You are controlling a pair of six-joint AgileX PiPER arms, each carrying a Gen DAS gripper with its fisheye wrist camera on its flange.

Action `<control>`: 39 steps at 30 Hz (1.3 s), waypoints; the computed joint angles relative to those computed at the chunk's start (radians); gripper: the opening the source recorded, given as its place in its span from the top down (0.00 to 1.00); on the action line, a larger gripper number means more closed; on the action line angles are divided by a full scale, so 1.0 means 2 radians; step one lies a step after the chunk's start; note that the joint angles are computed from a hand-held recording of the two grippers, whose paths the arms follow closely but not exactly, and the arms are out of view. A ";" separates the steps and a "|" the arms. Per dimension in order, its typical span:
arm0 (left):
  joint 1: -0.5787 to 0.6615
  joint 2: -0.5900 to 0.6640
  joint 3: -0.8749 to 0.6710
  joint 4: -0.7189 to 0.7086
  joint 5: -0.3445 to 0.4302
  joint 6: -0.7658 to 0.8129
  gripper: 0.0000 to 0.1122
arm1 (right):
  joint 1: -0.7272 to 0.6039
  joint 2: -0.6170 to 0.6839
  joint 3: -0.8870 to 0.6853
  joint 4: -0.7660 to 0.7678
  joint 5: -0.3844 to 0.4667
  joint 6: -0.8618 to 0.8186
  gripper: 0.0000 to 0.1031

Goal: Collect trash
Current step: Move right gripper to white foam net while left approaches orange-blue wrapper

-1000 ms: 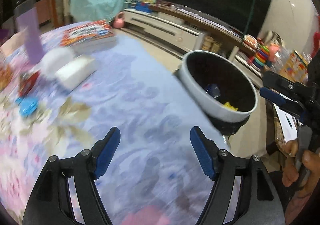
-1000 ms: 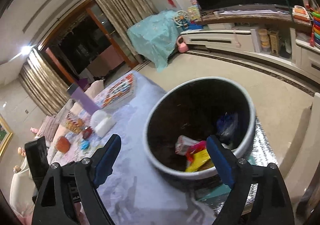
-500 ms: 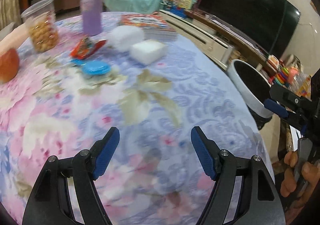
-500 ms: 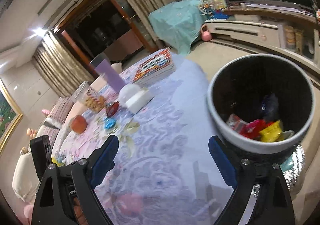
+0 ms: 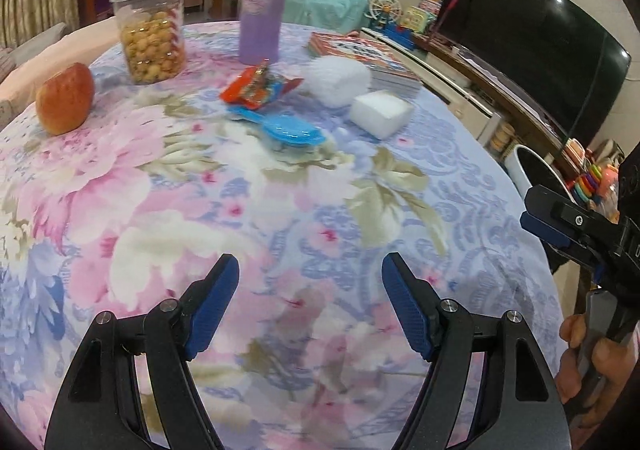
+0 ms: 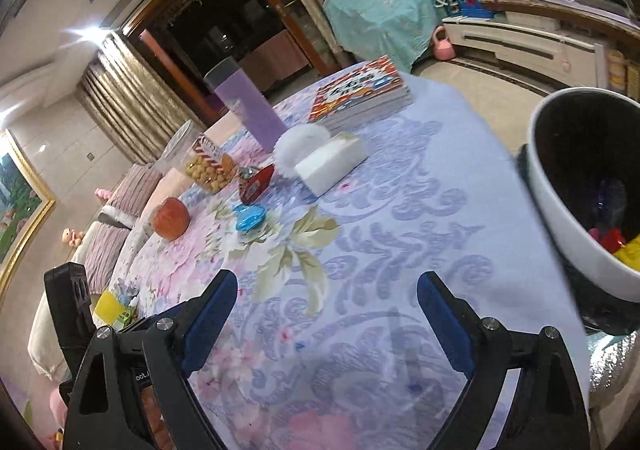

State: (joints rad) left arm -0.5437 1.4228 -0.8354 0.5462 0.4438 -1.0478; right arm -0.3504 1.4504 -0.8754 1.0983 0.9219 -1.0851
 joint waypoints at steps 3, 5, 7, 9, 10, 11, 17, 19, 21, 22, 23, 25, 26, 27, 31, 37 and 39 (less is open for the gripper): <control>0.021 0.000 0.001 -0.015 -0.006 0.023 0.33 | 0.024 0.004 -0.008 -0.003 -0.014 0.006 0.10; 0.037 0.002 -0.002 -0.029 -0.012 0.045 0.33 | 0.037 0.009 -0.017 -0.004 -0.021 0.010 0.10; 0.050 0.007 -0.007 -0.037 -0.012 0.059 0.33 | 0.049 0.016 -0.029 -0.005 -0.028 0.016 0.10; 0.068 0.014 -0.013 -0.058 -0.016 0.089 0.33 | 0.064 0.027 -0.046 -0.008 -0.039 0.025 0.10; 0.076 0.017 -0.016 -0.067 -0.018 0.101 0.33 | 0.071 0.033 -0.055 -0.008 -0.045 0.027 0.10; 0.082 0.019 -0.020 -0.070 -0.019 0.107 0.33 | 0.077 0.039 -0.061 -0.009 -0.050 0.029 0.10; 0.118 0.040 -0.053 -0.116 -0.024 0.169 0.33 | 0.114 0.081 -0.109 -0.022 -0.073 0.044 0.10; 0.127 0.051 -0.069 -0.117 -0.022 0.180 0.33 | 0.124 0.097 -0.128 -0.028 -0.077 0.049 0.10; 0.139 0.072 -0.098 -0.123 -0.017 0.203 0.33 | 0.135 0.114 -0.151 -0.033 -0.082 0.050 0.10; 0.145 0.084 -0.113 -0.134 -0.014 0.221 0.33 | 0.139 0.123 -0.165 -0.037 -0.084 0.052 0.10; 0.150 0.095 -0.127 -0.146 -0.011 0.239 0.32 | 0.142 0.130 -0.176 -0.040 -0.084 0.056 0.10; 0.159 0.121 -0.160 -0.165 0.000 0.270 0.33 | 0.150 0.151 -0.210 -0.049 -0.088 0.069 0.10; 0.166 0.139 -0.183 -0.191 0.004 0.302 0.33 | 0.153 0.159 -0.221 -0.054 -0.090 0.075 0.10; 0.172 0.152 -0.199 -0.214 0.007 0.327 0.33 | 0.159 0.172 -0.242 -0.068 -0.093 0.089 0.10; 0.183 0.192 -0.247 -0.236 0.005 0.358 0.33 | 0.178 0.228 -0.322 -0.115 -0.083 0.129 0.11; 0.188 0.241 -0.305 -0.245 0.010 0.389 0.33 | 0.197 0.304 -0.425 -0.162 -0.059 0.178 0.15; 0.186 0.251 -0.315 -0.240 0.011 0.391 0.38 | 0.201 0.325 -0.452 -0.167 -0.045 0.190 0.19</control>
